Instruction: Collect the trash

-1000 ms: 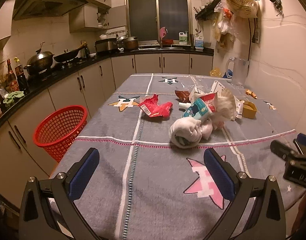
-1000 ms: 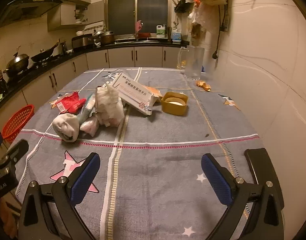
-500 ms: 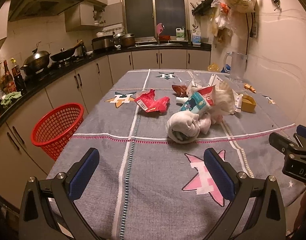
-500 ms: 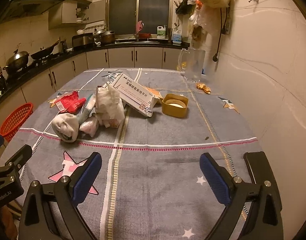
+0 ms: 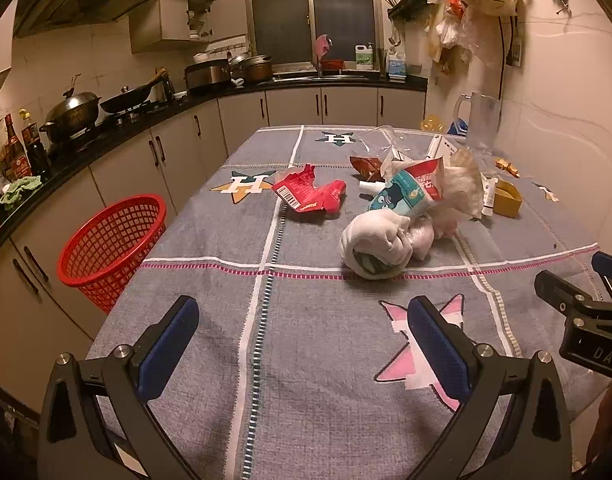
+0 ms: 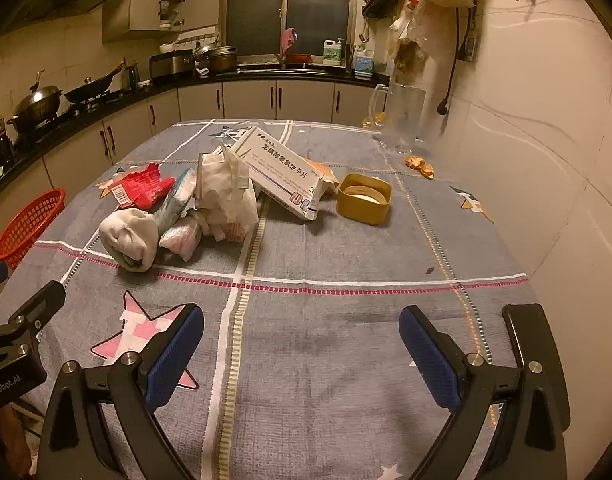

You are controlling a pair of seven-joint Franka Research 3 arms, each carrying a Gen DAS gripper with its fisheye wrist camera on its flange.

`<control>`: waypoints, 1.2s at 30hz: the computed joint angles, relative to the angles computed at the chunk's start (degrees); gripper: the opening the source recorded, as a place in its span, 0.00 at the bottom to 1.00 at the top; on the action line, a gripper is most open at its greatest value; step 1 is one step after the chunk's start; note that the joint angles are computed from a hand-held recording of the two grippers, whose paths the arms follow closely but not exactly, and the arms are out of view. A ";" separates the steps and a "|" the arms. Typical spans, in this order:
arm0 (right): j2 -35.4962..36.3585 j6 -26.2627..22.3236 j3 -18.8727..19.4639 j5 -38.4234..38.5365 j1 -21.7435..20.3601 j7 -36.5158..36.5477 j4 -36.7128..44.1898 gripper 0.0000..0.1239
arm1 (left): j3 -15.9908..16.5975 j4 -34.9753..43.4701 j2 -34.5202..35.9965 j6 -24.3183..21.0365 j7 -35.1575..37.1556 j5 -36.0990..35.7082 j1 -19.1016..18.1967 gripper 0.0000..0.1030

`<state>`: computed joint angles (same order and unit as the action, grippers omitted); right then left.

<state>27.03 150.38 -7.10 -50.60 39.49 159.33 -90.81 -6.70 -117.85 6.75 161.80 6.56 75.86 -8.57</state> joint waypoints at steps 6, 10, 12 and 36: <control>0.78 -0.29 0.03 1.32 -0.45 -1.07 0.83 0.81 | 0.16 1.47 1.57 0.02 1.26 -1.54 -0.11 1.00; 1.58 -0.51 -0.26 2.37 -0.65 -1.57 1.71 0.81 | 0.56 2.58 2.78 0.12 2.57 -2.37 -0.52 1.00; 1.98 -0.36 -0.22 3.29 -0.90 -2.27 2.10 0.81 | 0.66 3.07 3.34 -0.07 4.11 -3.93 -0.67 1.00; 5.03 1.76 -2.31 11.14 -1.00 -8.56 4.42 0.81 | 2.57 6.64 7.13 -1.15 10.50 -9.71 -3.44 1.00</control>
